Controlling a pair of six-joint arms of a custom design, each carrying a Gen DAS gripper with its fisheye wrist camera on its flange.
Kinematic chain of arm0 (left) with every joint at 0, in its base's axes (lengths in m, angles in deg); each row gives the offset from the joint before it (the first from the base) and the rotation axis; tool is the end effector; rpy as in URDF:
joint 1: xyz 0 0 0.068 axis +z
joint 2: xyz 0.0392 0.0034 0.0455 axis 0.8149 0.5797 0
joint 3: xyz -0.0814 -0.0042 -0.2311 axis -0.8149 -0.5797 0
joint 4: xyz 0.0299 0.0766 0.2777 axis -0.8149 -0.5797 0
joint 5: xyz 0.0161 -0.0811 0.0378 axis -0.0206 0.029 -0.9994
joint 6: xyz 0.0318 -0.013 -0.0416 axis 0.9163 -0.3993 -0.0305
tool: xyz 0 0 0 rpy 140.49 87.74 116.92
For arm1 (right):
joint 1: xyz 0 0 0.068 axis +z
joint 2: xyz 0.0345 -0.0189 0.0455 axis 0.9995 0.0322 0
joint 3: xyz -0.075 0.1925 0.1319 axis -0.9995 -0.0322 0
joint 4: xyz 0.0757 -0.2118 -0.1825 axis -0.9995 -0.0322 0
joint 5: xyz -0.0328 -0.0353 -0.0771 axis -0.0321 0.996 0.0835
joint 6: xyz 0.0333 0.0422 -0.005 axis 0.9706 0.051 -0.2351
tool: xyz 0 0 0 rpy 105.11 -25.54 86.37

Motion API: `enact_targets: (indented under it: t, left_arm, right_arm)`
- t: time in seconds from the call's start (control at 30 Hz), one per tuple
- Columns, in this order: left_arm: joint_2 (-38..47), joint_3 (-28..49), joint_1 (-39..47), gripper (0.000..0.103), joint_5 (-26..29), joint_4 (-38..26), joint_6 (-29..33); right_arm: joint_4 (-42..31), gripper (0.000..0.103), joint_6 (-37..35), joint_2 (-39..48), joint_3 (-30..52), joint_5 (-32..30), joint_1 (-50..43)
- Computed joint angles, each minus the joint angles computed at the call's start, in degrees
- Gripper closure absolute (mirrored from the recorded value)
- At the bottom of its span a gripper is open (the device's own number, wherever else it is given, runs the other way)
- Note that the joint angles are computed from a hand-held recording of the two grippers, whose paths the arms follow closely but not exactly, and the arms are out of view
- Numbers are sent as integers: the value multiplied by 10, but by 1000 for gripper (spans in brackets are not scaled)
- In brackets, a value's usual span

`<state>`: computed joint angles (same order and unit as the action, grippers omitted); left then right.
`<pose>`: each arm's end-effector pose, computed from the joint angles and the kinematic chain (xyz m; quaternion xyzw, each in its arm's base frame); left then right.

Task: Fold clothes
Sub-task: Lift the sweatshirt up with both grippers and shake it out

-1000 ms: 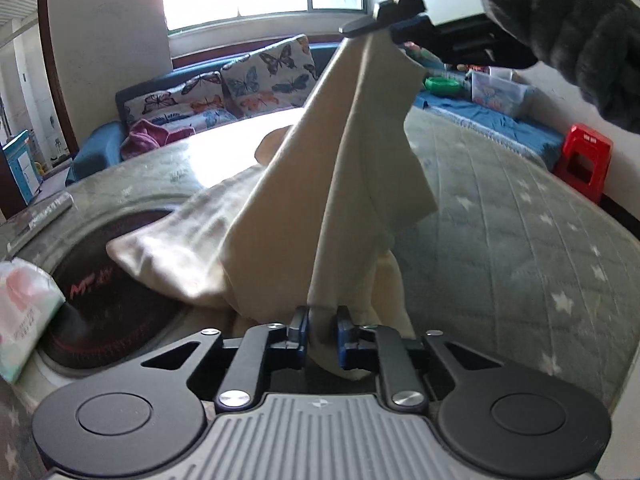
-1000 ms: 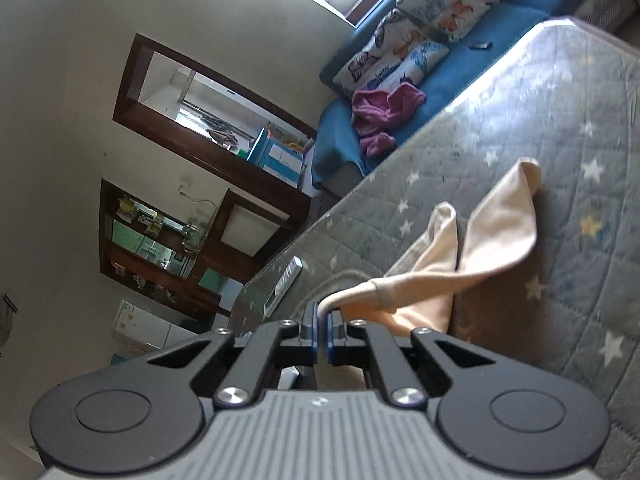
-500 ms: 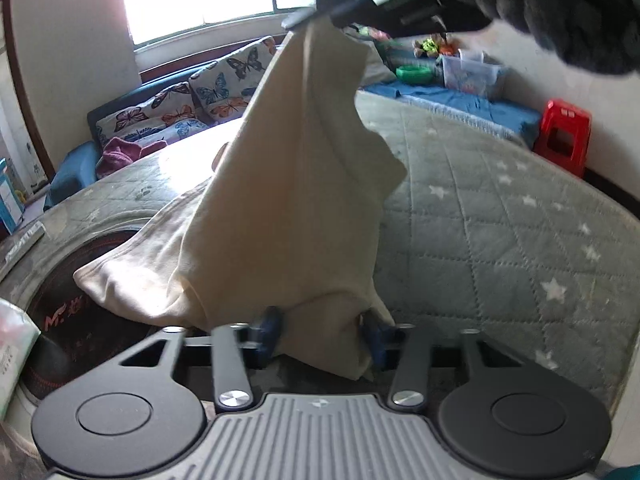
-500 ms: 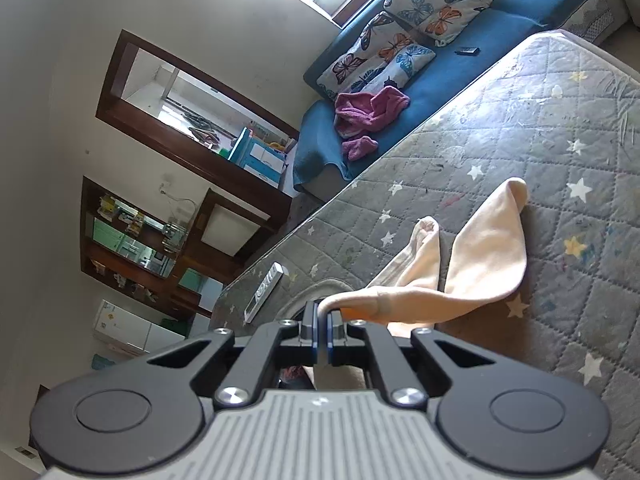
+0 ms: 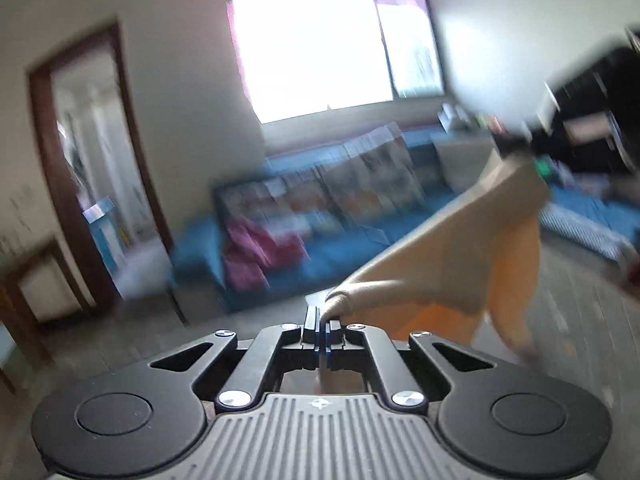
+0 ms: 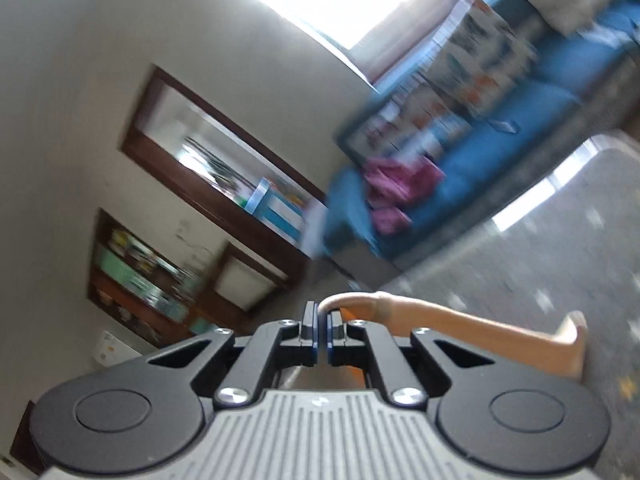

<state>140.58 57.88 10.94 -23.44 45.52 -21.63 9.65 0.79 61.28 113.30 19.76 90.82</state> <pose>0.2010 -0.1515 0.3399 -0.0365 0.8261 0.1443 0.5435 0.3943 0.0482 0.3531 -0.0912 0.8013 0.4973 0.3198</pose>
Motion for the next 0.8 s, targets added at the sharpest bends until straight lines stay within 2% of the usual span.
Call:
enact_targets:
  t: [0.07,0.17,0.23,0.3,0.4,0.5,0.63,0.73,0.8]
  left_arm:
    - [-19,29,-11,100,-28,6,44]
    - [-40,34,-74,100,-79,-14,60]
    - [-46,20,-135,100,-108,-75,1]
    - [-34,4,-198,100,-118,-165,-109]
    - [9,-33,-285,100,-88,-274,-290]
    - [53,-82,-351,100,-9,-295,-406]
    - [116,-129,-413,100,93,-253,-460]
    - [144,-130,-445,100,112,-271,-503]
    - [126,-137,-450,100,109,-286,-517]
  right_arm:
    - [15,99,1,-18,8,-13,-4]
    - [-19,99,-60,-53,8,-31,-22]
    - [-76,99,-125,-71,7,-45,-38]
    - [-205,99,-257,-84,2,-59,-64]
    - [-383,99,-440,-94,-14,-38,-96]
    - [-525,99,-614,-119,-92,35,-135]
    - [-570,99,-721,-156,-227,154,-173]
    - [-568,97,-753,-164,-282,188,-204]
    - [-571,96,-766,-167,-289,195,-223]
